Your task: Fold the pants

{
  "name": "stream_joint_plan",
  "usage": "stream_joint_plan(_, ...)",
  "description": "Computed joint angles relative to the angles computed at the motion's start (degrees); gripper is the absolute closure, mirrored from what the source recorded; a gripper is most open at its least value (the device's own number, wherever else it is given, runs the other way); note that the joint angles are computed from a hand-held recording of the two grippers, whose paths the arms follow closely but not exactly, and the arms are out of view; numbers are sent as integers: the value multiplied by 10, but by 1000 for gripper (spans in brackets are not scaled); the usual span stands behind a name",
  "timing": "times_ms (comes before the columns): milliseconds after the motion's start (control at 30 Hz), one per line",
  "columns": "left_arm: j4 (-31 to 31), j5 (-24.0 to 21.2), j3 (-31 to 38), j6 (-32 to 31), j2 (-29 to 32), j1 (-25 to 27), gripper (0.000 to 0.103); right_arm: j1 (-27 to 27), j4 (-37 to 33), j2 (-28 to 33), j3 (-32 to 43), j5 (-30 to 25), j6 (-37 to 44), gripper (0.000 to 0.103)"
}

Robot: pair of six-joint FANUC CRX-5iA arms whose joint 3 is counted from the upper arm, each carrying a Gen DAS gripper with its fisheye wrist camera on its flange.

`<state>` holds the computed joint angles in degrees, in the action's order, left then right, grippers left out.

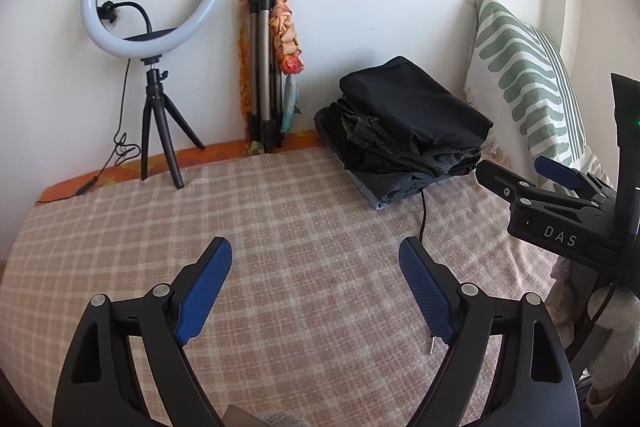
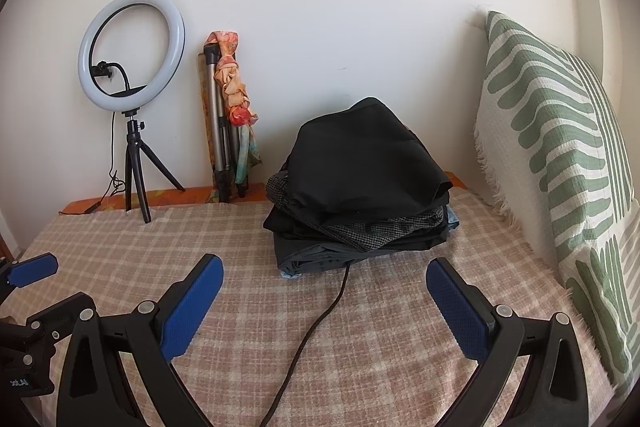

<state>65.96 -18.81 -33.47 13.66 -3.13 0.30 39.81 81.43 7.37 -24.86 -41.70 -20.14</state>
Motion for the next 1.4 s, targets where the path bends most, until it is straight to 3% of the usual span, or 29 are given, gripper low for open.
stream_joint_plan(900,4,5,-5,-3,-4,-1,17,-1,2,6,6,9,5,0)
stream_joint_plan(1400,-31,6,4,20,0,3,17,-2,3,5,5,13,6,0)
